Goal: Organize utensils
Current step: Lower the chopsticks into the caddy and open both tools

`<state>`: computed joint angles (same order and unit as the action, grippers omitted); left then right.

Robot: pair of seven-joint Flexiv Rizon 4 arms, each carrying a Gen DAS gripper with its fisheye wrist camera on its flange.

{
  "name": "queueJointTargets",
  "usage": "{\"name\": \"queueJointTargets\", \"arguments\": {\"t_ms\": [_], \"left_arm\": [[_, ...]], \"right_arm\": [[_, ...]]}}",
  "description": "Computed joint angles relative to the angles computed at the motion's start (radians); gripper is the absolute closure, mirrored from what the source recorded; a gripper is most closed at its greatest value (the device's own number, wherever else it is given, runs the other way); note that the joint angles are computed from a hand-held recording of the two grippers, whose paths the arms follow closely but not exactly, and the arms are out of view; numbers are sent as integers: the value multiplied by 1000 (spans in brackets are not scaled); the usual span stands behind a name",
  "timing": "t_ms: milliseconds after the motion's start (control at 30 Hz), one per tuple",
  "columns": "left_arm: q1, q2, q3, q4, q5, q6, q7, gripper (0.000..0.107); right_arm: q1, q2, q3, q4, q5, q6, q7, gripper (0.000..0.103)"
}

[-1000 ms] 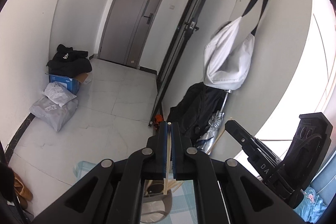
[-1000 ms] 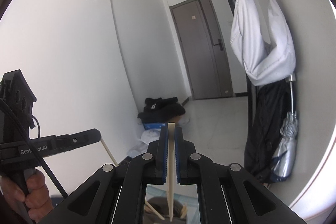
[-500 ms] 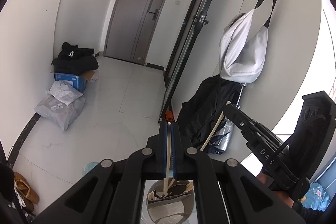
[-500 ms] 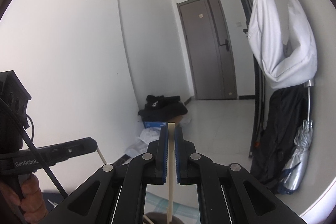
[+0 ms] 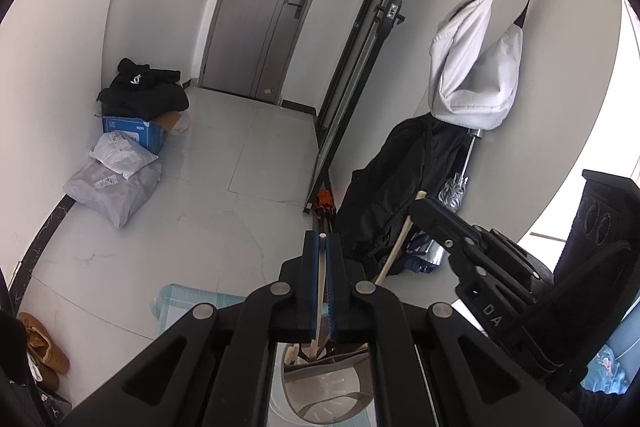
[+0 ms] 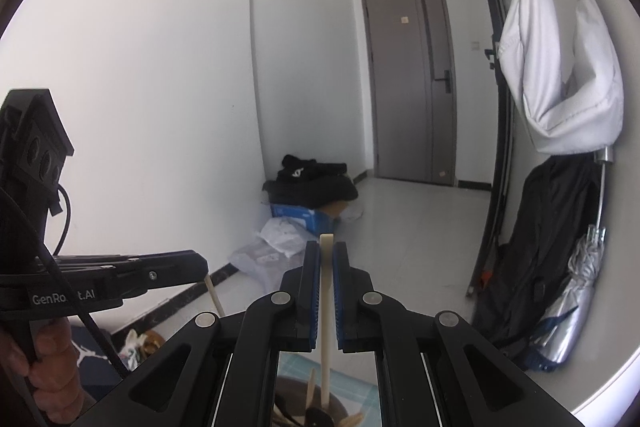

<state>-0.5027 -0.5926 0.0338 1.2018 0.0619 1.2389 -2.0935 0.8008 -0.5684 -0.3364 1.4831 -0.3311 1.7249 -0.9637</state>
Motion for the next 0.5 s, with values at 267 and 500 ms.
{"name": "queueJointTargets", "arguments": {"t_ms": [267,500], "left_arm": [[3,-20,-30,-7,-14,-50,52,107],[24,-23,-70,23,-60,-71,94,106]], "right_arm": [[-108,4,166,30,-27,-42,-39,98],[-225,-2,337,32,-36,-101,-66,98]]}}
